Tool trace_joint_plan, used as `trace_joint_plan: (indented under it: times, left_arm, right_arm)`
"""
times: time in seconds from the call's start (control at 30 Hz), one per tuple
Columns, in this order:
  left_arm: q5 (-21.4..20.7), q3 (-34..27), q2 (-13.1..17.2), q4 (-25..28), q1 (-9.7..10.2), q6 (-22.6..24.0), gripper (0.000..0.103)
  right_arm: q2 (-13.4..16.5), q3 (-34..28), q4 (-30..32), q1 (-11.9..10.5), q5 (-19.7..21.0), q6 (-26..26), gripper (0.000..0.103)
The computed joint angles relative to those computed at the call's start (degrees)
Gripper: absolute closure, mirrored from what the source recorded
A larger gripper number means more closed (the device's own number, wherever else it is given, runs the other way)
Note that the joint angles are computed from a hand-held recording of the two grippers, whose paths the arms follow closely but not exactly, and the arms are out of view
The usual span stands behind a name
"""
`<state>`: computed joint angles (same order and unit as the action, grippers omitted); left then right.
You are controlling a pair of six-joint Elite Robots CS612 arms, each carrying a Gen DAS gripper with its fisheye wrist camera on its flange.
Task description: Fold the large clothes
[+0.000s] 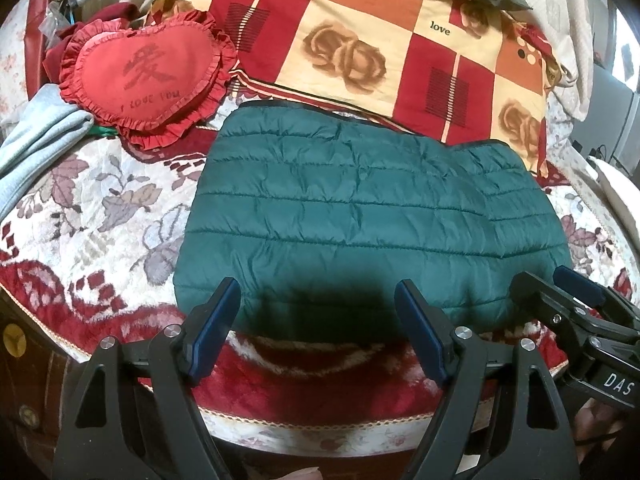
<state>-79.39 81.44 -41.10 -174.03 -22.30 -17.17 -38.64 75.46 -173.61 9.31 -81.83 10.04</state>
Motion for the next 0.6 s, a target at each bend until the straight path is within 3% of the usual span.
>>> trace_joint_plan:
  times: [0.43,0.6]
  left_arm:
    - [-0.1,-0.2,0.3,0.0,-0.17,0.4,0.023]
    - [1.3,0.4,0.5,-3.4,-0.60,2.6,0.023]
  right_arm:
    - [0.1,0.0,0.4,0.2,0.5,0.2,0.013]
    - [0.1,0.1,0.3,0.2,0.3,0.4,0.013]
